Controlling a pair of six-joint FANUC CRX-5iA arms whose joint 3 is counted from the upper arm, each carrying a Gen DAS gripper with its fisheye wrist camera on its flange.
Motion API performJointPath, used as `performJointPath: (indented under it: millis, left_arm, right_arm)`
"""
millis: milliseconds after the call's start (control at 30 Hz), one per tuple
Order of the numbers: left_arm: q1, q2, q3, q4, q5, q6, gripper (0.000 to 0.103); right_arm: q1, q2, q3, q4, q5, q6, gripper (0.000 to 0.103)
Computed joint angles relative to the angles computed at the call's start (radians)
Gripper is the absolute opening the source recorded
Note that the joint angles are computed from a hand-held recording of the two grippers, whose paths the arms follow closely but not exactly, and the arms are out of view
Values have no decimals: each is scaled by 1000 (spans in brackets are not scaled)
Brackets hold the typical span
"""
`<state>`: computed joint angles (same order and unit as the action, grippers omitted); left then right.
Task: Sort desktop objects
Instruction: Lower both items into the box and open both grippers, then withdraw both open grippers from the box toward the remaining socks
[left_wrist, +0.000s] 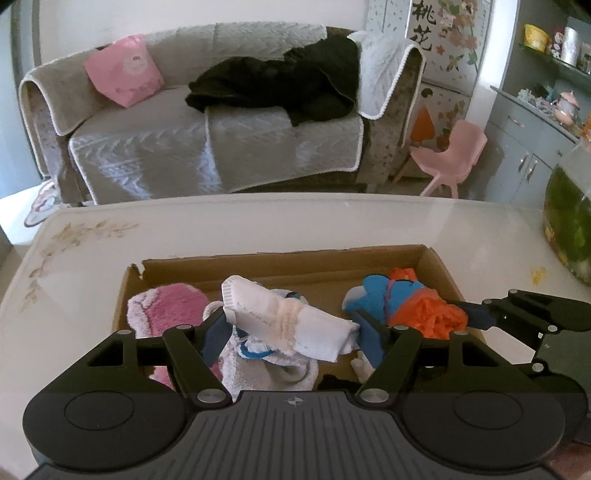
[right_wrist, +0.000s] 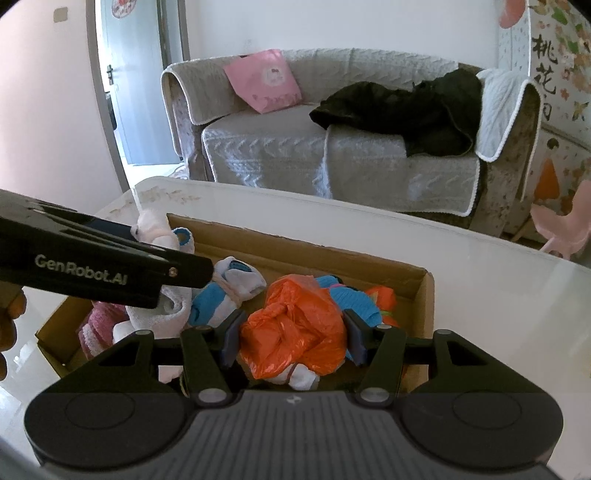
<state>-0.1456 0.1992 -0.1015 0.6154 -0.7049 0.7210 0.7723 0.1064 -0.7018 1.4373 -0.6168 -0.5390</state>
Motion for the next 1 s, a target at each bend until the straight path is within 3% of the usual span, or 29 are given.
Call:
performJointPath:
  millis: [233,433,667,833,1000]
  left_arm:
    - [-5,0,28,-59,-16,40,78]
    - [8,-11,8,24,-31,-29,79]
    - [40,-7,-2,194,-123,-109,80]
    - [65,-15,-13,244,-166,-115,83]
    - [95,-68,-67,228,-152,-145,83]
  right_arm:
    - [6,-26,-17,41,-38,-38,58]
    - [14,-44,-31,53,-61,-61,58]
    - [31,-67,-58,89,-81,-112,59]
    - [49,-89,-80,105,-96,-142,60]
    - [78,-109,-102,110,-112,-167,61]
